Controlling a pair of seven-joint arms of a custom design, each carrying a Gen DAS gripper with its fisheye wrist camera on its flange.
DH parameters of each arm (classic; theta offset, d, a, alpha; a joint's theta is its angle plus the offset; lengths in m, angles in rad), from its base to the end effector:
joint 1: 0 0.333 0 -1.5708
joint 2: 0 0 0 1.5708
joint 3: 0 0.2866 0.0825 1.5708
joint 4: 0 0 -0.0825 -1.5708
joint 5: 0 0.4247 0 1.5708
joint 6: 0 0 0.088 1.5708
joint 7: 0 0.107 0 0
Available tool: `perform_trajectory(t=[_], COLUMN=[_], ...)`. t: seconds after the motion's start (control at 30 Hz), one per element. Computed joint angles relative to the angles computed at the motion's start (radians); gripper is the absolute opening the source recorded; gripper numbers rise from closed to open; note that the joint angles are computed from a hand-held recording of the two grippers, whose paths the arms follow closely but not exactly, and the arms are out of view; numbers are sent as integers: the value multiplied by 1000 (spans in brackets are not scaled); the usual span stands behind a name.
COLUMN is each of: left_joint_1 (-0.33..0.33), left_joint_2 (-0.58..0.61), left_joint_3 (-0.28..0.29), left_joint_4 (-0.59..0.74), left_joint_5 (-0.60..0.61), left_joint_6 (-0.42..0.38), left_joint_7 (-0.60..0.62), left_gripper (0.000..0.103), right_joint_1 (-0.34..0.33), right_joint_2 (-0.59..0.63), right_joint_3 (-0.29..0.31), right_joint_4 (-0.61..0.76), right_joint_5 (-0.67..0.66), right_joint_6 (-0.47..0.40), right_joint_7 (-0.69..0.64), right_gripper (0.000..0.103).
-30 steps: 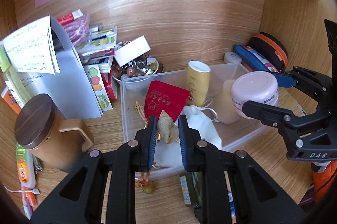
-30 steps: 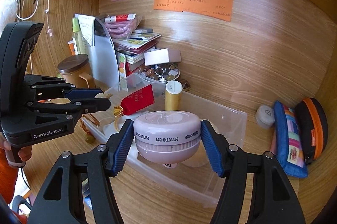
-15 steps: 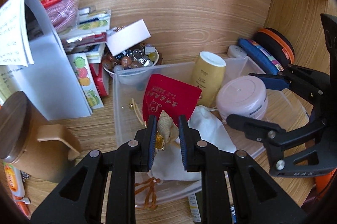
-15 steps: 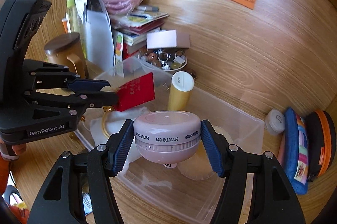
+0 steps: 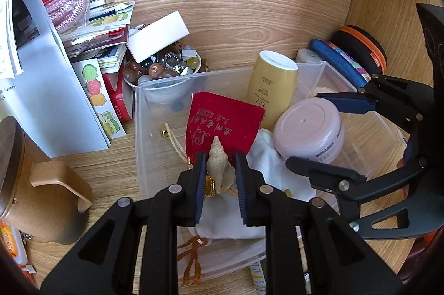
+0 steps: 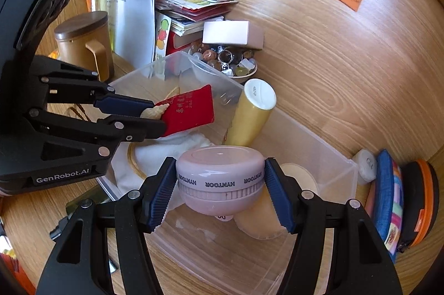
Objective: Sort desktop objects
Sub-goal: 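Open both tools to drop the pink container and seashell into the box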
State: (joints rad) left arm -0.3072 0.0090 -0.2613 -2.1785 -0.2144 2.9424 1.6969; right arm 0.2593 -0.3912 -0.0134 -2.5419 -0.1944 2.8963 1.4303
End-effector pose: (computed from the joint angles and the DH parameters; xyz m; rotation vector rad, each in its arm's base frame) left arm 0.5265 -0.3197 0.4218 -1.3640 2.2999 -0.9833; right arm 0.4861 0.1338 0.4459 -2.2325 1.2417 -0.7757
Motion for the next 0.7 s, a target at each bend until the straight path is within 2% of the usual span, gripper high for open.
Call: perform_trajectory(t=[0.07,0.2,0.37,0.5,0.57,0.7], left_joint_1=[-1,-3,-2,-1,0,0], left_joint_2=[1,1,-1,-6,-13,-19], left_joint_3=[1,5,3,2,3,0], left_joint_4=[-4,-13,-16,-21,-30,-38], left_joint_5=[42,190,160,154,175,139], left_joint_6=[9,24,28,38,51,68], left_joint_7=[-32,-135,-111,-107,-127,-98], left_gripper=[21,31,31,38,40,41], right_joint_1=[1,-11,-28,-58,-50,-70], right_joint_2=[-2,-10,-14,-22,-25,-29], right_joint_3=[0,13,31,61,54,76], right_joint_4=[0,-4,-3,-4,-6,-7], right_joint_5=[1,-17,-49,-109,-116,-165], right_joint_6=[-5,-10,-17,-20,-18,-18], right_joint_7=[-2,8,28,66,62,94], right_gripper=[60,60,60,62,62,62])
